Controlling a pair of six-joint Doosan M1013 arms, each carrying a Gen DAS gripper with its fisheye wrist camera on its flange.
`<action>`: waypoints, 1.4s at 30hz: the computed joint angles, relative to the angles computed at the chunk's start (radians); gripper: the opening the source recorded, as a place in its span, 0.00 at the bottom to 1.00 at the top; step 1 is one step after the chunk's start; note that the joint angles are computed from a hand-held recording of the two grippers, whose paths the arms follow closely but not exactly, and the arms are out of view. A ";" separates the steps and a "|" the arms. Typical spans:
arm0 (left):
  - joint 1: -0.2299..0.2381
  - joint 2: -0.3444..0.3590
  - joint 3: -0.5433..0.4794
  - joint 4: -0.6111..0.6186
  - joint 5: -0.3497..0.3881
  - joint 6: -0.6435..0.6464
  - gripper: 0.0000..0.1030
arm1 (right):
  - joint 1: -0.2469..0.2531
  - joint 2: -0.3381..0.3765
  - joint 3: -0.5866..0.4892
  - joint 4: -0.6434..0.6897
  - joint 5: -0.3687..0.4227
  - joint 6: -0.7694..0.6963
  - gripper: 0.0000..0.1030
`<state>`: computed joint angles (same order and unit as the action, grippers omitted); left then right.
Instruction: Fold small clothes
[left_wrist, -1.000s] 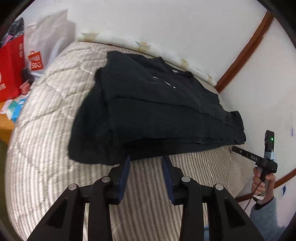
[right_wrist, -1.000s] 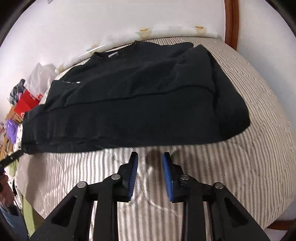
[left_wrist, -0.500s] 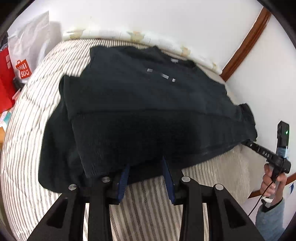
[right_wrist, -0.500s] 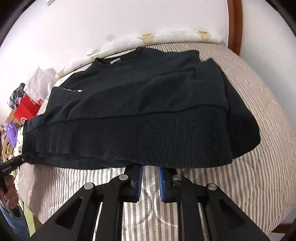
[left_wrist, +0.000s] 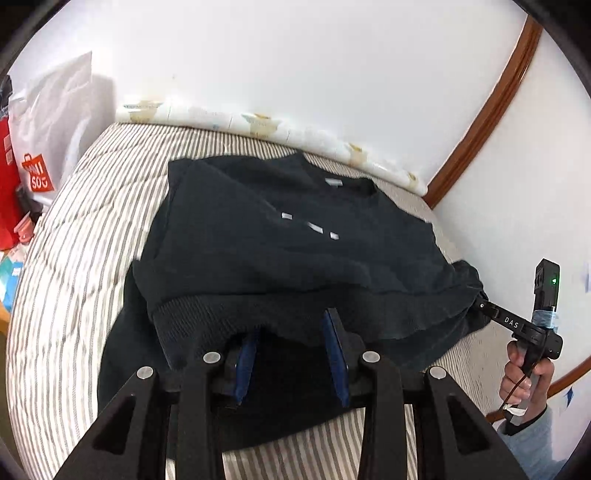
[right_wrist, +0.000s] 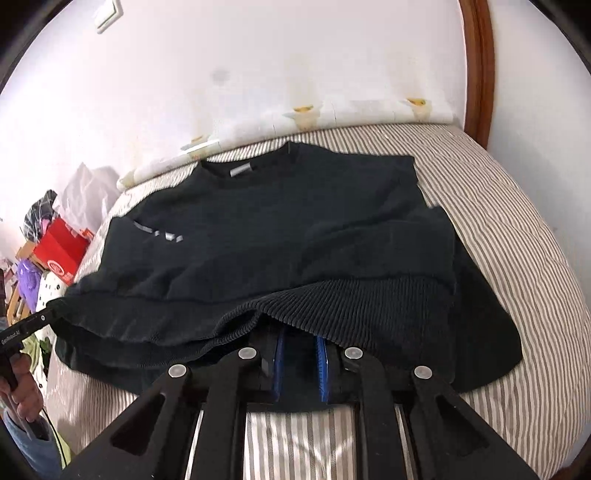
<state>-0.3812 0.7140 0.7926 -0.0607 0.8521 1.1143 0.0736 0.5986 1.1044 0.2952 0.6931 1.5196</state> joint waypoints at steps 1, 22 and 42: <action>0.002 0.008 -0.016 0.003 0.001 0.000 0.31 | 0.000 0.012 -0.020 -0.001 0.003 0.004 0.14; 0.020 0.086 -0.220 -0.015 0.018 0.105 0.44 | 0.005 0.207 -0.371 -0.253 0.131 0.213 0.25; -0.012 -0.025 0.052 0.245 0.066 0.044 0.61 | -0.024 0.145 -0.255 -0.239 0.104 0.175 0.55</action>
